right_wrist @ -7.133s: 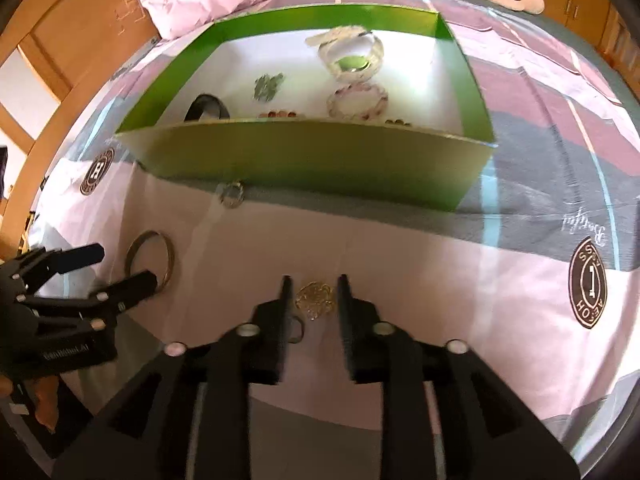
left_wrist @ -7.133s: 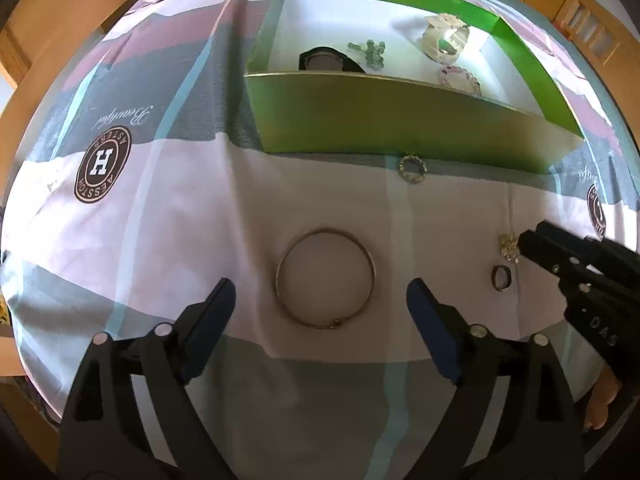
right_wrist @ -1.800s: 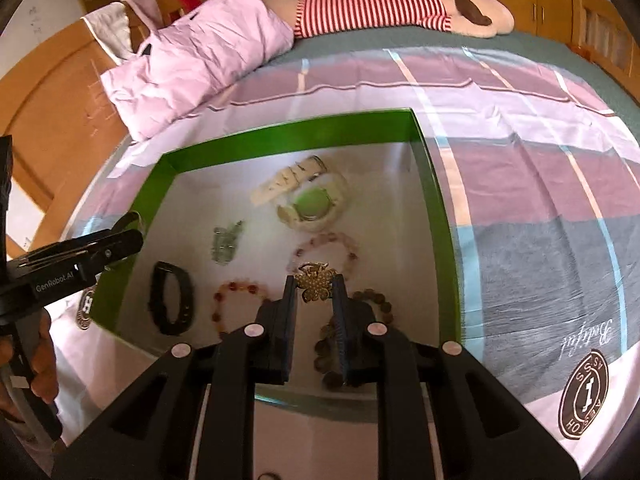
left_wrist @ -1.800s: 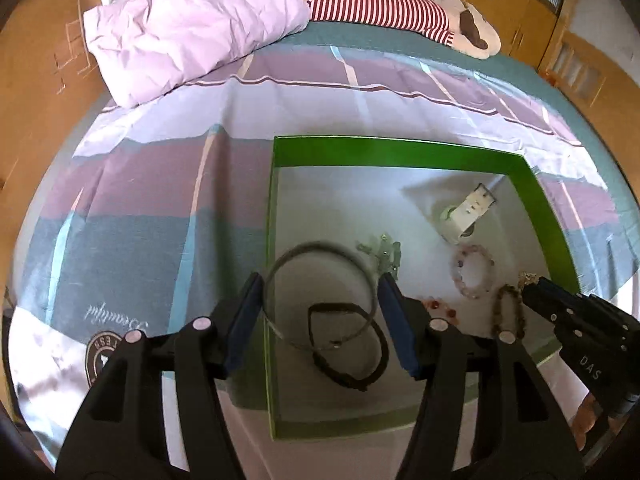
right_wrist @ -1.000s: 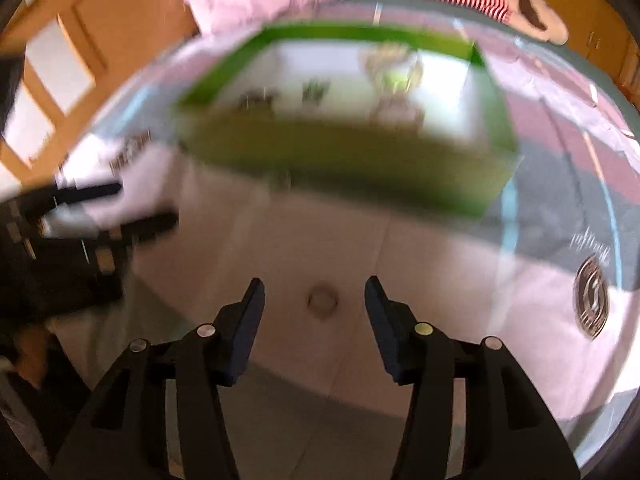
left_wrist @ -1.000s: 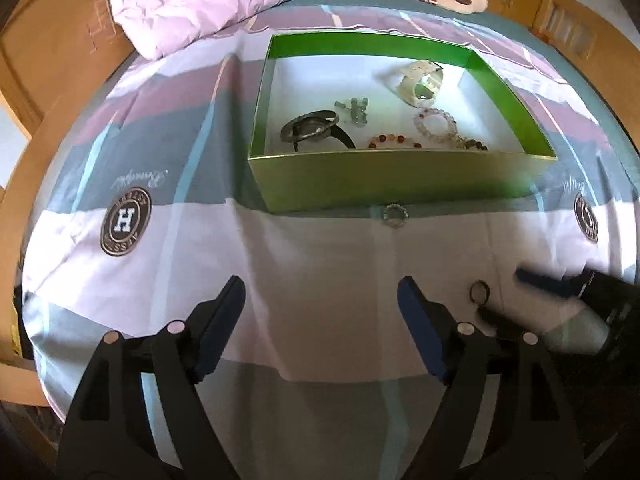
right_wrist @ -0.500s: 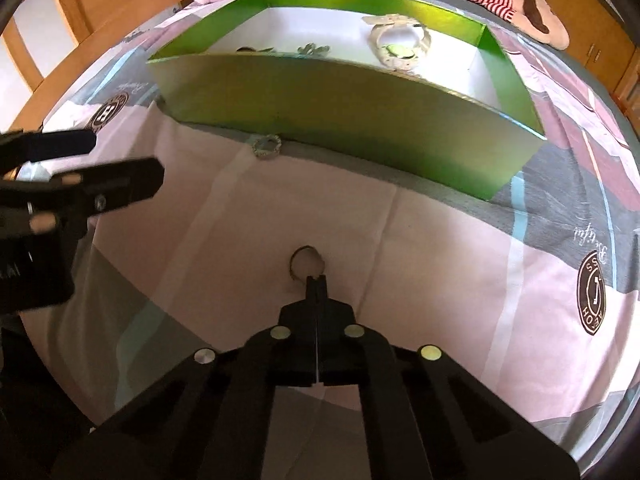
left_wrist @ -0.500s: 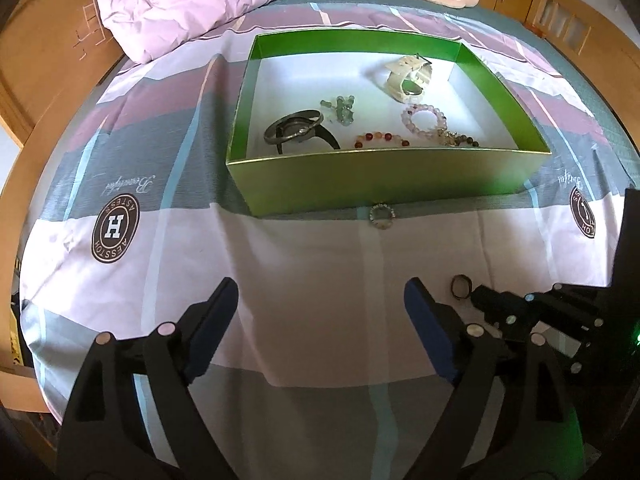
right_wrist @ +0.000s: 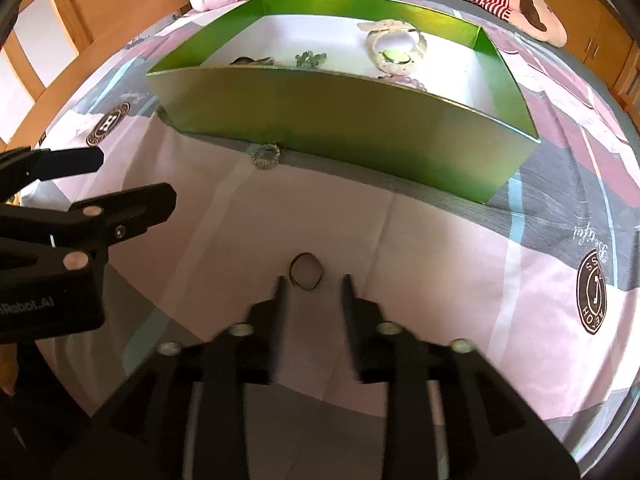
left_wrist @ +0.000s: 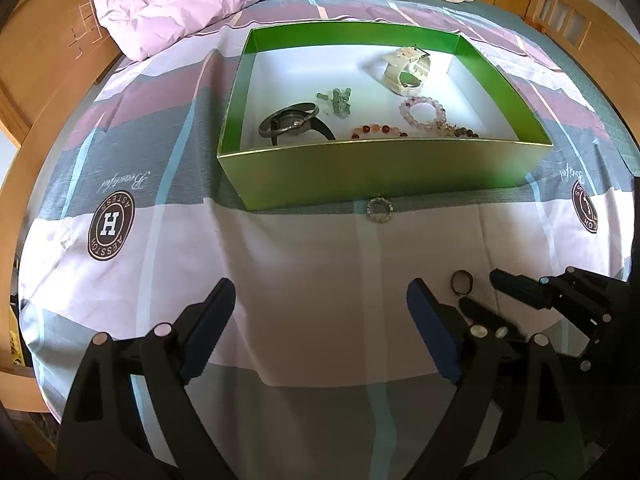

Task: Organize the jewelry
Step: 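Close the right tool on the small black ring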

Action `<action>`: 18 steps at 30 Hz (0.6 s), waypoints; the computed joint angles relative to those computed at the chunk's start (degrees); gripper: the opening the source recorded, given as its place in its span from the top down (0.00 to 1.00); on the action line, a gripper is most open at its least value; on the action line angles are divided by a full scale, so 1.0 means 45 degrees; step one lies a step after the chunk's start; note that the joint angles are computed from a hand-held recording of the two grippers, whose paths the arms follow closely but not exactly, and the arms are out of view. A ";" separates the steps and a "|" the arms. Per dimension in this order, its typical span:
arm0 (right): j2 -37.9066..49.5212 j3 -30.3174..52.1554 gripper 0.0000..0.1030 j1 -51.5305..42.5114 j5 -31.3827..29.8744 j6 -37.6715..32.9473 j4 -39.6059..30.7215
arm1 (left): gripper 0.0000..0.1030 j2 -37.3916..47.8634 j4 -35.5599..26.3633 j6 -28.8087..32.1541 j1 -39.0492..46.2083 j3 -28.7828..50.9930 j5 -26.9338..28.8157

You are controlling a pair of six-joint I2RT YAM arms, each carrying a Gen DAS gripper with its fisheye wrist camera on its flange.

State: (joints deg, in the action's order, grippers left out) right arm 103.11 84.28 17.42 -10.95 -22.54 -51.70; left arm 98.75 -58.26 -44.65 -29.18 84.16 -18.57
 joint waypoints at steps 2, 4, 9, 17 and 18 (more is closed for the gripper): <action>0.0130 -0.0018 0.61 0.0074 0.0272 -0.0033 -0.0075 | 0.13 0.0053 -0.0031 0.0007 -0.0020 0.0031 0.0016; 0.0015 -0.0227 0.62 0.0117 0.0407 -0.0110 0.0088 | 0.13 0.0134 -0.0058 0.0035 -0.0055 0.0104 0.0018; -0.0138 -0.0283 1.00 0.0257 0.0322 -0.0414 0.0037 | 0.13 0.0144 0.0021 0.0089 -0.0096 0.0126 0.0008; 0.0241 0.0996 1.00 -0.0533 -0.0337 0.0314 -0.0299 | 0.13 -0.0738 0.1641 0.0174 0.0856 -0.0800 0.1830; 0.0334 0.1242 1.00 -0.0686 -0.0392 0.0462 -0.0356 | 0.13 -0.0715 0.1871 0.0185 0.1004 -0.0822 0.2213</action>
State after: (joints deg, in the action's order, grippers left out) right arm 104.61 89.87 14.33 -12.71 -20.46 -53.30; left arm 95.54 -49.84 -43.81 -24.66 80.46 -8.61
